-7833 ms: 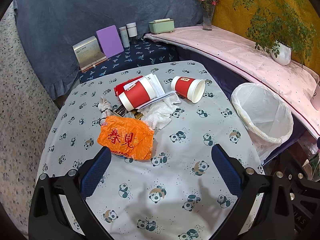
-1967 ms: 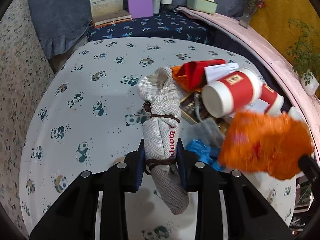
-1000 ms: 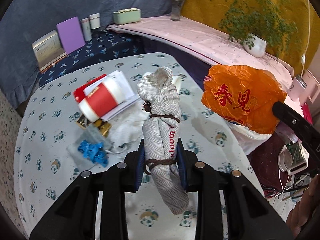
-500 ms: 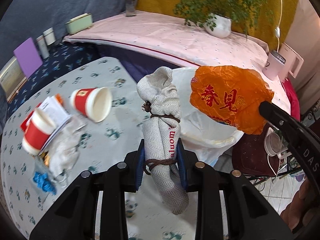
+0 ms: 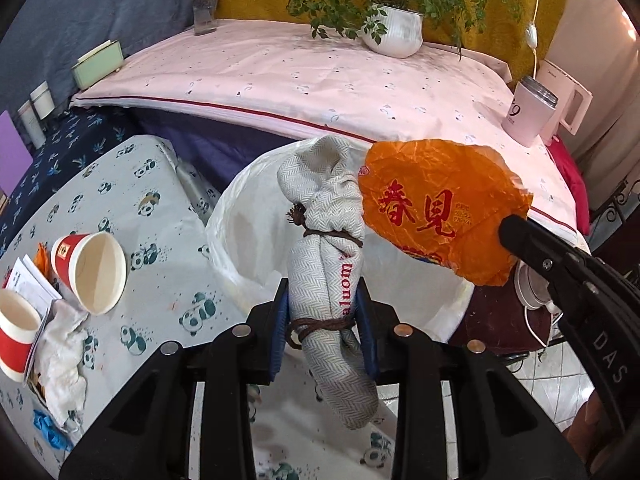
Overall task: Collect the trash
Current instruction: 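Carry both items over the bin and open both grippers to drop them, then move the left gripper to the blue tape and grasp it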
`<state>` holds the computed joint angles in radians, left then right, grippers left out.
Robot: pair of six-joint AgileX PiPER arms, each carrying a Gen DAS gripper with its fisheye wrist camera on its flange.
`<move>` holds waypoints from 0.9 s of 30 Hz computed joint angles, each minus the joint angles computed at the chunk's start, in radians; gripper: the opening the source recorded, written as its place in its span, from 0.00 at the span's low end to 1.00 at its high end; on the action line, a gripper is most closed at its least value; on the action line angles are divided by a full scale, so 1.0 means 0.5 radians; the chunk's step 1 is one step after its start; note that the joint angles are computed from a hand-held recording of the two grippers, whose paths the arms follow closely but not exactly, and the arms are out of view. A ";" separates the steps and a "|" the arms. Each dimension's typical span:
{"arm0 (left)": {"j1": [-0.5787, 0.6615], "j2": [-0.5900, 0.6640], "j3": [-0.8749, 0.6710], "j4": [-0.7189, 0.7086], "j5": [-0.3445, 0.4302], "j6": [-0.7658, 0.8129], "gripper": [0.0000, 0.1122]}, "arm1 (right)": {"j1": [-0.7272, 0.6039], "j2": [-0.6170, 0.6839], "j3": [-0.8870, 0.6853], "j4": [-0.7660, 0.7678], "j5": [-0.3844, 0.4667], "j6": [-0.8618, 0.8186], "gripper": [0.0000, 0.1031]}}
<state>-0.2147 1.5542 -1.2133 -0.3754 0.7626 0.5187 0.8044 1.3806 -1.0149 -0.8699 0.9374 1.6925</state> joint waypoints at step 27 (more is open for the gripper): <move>0.314 -0.119 0.007 -0.067 -0.041 -0.016 0.64 | 0.158 0.131 -0.293 -0.082 0.167 -0.035 0.36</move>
<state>-0.0576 1.4948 -1.2097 -0.4090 0.7419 0.5106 0.8834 1.4460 -1.1612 -0.9110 1.0207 1.6751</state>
